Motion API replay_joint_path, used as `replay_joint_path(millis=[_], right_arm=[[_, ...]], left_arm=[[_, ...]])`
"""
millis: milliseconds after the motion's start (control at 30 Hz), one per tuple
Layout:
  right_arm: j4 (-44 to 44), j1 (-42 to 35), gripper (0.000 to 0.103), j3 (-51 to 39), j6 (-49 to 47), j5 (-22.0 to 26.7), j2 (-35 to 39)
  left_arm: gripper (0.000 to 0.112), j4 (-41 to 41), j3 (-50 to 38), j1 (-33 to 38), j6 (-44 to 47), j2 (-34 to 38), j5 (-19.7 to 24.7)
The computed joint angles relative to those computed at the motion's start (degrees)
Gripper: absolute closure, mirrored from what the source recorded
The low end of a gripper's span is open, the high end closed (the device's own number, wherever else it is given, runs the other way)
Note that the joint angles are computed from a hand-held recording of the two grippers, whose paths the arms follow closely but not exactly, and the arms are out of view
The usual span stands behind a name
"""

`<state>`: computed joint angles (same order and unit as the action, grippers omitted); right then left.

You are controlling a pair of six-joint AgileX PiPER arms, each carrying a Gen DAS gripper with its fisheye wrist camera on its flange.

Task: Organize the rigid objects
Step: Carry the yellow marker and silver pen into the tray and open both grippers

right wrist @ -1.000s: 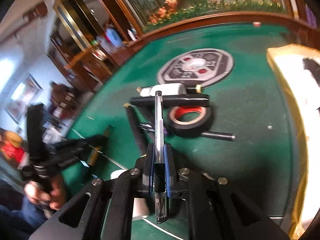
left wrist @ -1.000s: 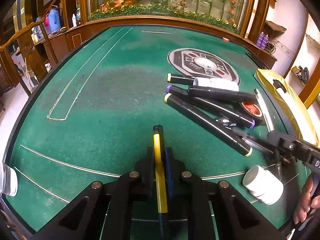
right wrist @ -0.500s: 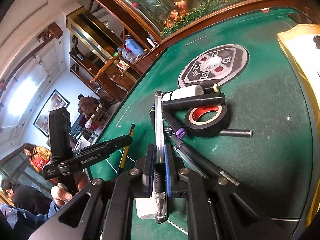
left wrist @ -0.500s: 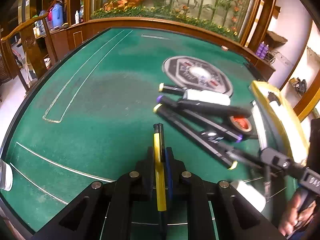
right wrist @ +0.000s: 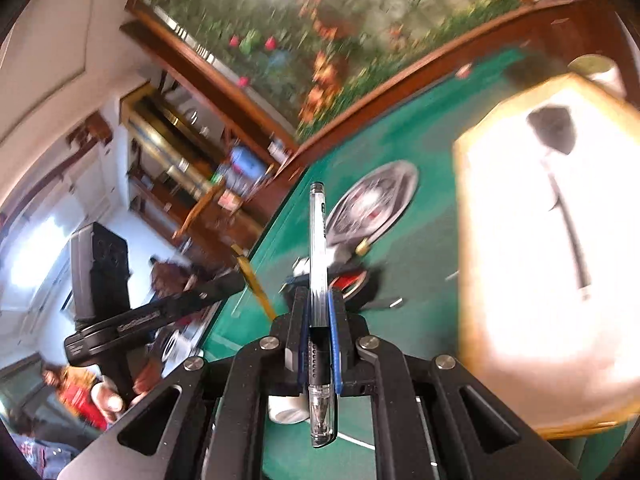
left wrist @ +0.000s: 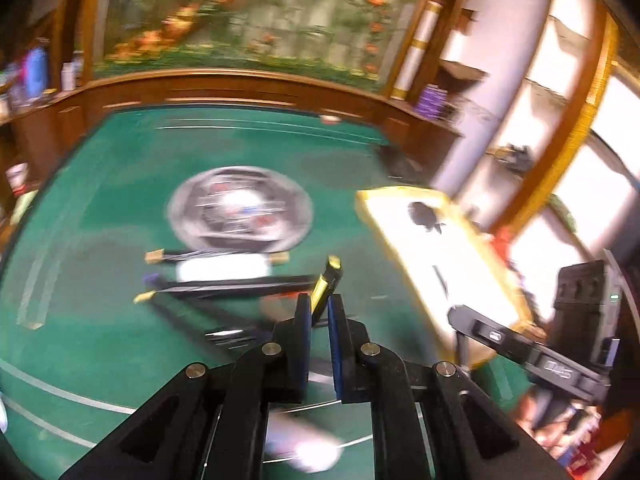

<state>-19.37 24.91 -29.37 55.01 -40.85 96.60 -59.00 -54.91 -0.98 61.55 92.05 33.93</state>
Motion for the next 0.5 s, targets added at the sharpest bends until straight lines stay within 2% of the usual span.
replay_joint_path(millis=[67,167,300,400,500], right_arm=[[4.7,-1.8,0.095,3.5,-3.7,3.0,-5.1],[5.6,-6.2,0.094,7.3,-4.3,6.0,-10.5],[12.3,-9.0,0.094,8.7,-10.6,13.8,-15.1],[10.7,-11.2,0.094,8.3,-10.3,16.7,-15.3],[1.9,-15.1,0.094,10.3,-4.3,15.5,-16.6]], left_arm=[[0.105,1.5,-2.6,-4.1,-3.5,0.1,1.4],[0.105,3.6,-7.0,-10.1,-8.6,1.1,2.0],[0.105,9.4,-12.9,-16.2,-16.5,5.0,2.0],[0.105,13.4,-14.4,-17.4,-19.1,6.9,2.6],[0.104,19.9,-14.1,-17.4,-19.1,8.6,2.9]])
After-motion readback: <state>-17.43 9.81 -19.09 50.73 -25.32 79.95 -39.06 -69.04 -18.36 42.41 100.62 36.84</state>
